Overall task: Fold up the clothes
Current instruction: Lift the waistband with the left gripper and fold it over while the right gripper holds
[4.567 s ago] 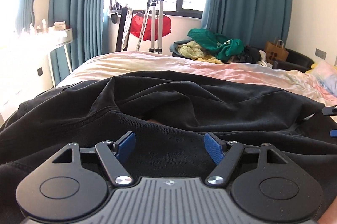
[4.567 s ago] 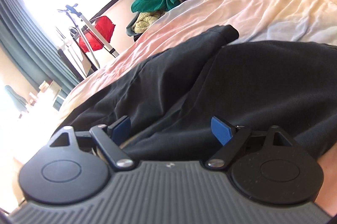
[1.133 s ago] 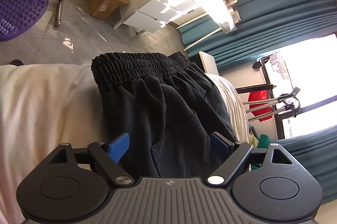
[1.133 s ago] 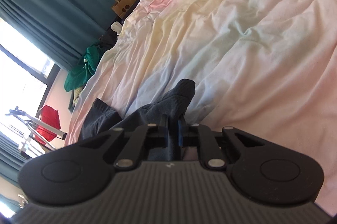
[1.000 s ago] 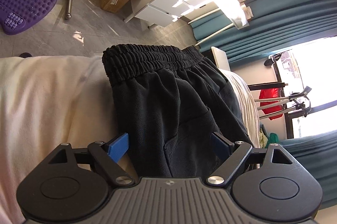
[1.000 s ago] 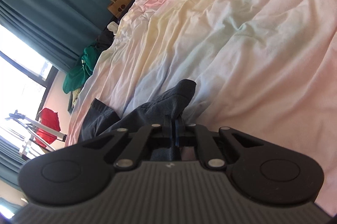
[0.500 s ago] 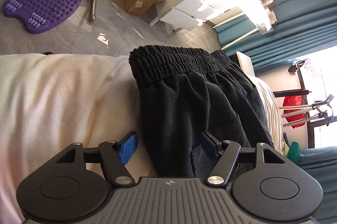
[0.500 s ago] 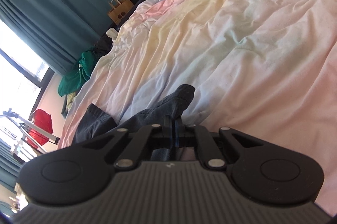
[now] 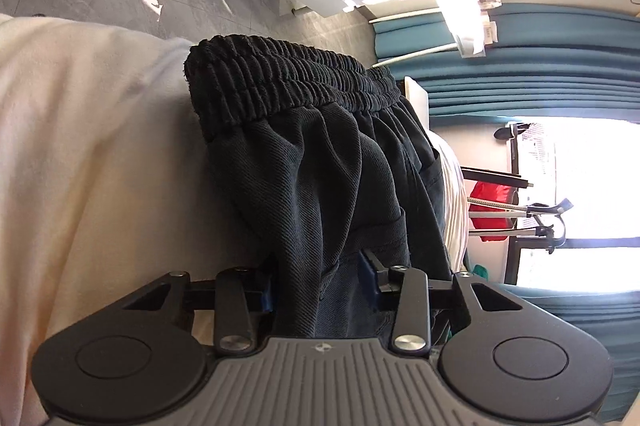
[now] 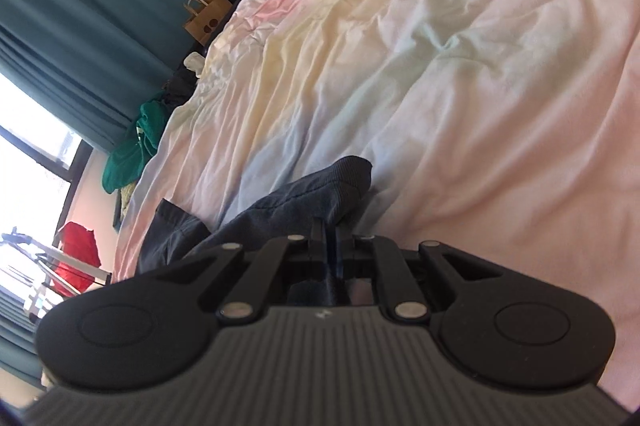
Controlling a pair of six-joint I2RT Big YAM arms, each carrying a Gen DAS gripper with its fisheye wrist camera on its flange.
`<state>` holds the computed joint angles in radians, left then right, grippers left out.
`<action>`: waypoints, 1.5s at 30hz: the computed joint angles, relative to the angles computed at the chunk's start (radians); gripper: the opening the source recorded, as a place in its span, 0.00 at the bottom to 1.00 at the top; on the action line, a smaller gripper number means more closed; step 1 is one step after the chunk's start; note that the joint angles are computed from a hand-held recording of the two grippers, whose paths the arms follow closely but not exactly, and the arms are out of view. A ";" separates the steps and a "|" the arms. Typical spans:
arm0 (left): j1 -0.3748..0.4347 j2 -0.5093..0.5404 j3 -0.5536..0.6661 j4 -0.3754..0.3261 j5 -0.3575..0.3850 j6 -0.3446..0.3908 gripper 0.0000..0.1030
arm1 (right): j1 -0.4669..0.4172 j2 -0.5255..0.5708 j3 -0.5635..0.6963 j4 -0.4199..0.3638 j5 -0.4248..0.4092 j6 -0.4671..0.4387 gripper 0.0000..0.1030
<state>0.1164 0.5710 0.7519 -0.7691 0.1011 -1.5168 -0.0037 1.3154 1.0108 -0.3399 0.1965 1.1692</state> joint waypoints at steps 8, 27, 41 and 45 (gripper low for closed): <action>0.015 -0.013 -0.031 0.064 -0.008 -0.004 0.05 | 0.027 -0.007 -0.015 0.050 0.039 0.010 0.05; -0.088 0.085 0.256 0.018 -0.274 0.216 0.03 | 0.112 -0.179 0.026 0.051 0.265 -0.207 0.05; -0.022 1.003 1.045 -0.007 -0.272 0.432 0.04 | 0.138 0.583 0.970 -0.139 0.272 -0.397 0.05; -0.029 1.262 1.301 -0.125 -0.291 0.471 0.04 | 0.139 0.885 1.365 -0.333 0.277 -0.450 0.05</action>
